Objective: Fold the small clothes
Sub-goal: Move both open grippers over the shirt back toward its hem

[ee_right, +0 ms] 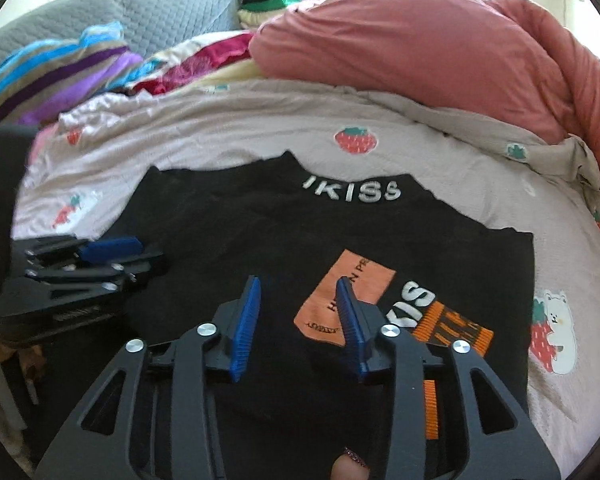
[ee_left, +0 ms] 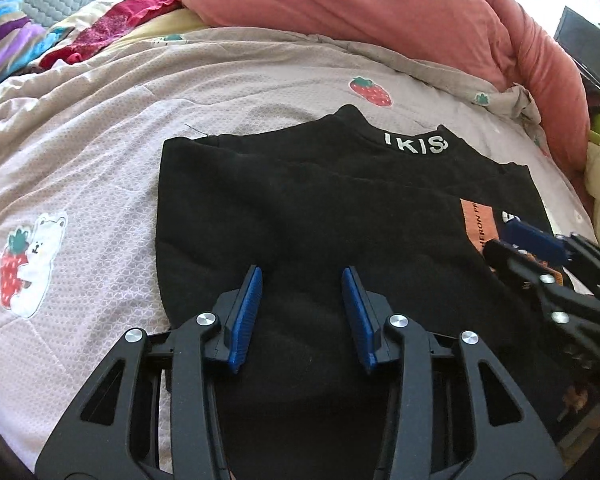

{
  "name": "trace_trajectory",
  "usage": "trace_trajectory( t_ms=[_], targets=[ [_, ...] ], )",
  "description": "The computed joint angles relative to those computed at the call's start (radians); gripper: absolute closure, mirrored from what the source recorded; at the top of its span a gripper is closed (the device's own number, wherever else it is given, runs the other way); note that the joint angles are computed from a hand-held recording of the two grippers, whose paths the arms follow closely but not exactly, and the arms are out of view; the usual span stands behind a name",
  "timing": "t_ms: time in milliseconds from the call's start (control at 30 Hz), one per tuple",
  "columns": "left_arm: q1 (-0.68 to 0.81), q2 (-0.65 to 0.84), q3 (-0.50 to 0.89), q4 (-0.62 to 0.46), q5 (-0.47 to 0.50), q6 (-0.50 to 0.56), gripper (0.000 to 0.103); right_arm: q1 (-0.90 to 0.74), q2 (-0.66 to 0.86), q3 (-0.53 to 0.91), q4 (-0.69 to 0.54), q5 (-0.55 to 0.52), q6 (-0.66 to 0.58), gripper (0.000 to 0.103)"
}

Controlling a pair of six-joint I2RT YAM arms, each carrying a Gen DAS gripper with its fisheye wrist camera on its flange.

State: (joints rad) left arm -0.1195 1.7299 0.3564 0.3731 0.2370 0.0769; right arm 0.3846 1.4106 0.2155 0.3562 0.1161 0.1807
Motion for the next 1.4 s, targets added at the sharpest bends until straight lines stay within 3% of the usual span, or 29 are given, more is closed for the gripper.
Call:
trace_trajectory(
  t_ms=[67,267,367,867,1233,1400],
  targets=[
    [-0.001,-0.002,-0.002,0.000,0.002,0.000,0.068,0.005,0.092,0.032,-0.024,0.076,-0.018,0.060],
    [0.014,-0.006,-0.005,-0.004,0.021,0.009,0.068,-0.124,0.132,-0.018,0.060,-0.059,-0.042,0.059],
    [0.015,-0.014,-0.011,-0.003,0.020,0.009,0.068,-0.107,0.135,-0.019,0.067,-0.038,-0.024,0.057],
    [0.000,-0.046,-0.027,-0.012,-0.004,0.005,0.065,-0.095,-0.062,-0.096,-0.010,-0.068,0.017,0.049],
    [0.014,-0.075,-0.052,-0.013,0.011,0.005,0.063,-0.074,-0.061,-0.115,0.004,-0.041,0.028,0.049],
    [0.022,-0.131,-0.072,-0.035,0.026,0.004,0.056,-0.120,-0.198,-0.164,-0.034,-0.091,0.027,0.045]
  ],
)
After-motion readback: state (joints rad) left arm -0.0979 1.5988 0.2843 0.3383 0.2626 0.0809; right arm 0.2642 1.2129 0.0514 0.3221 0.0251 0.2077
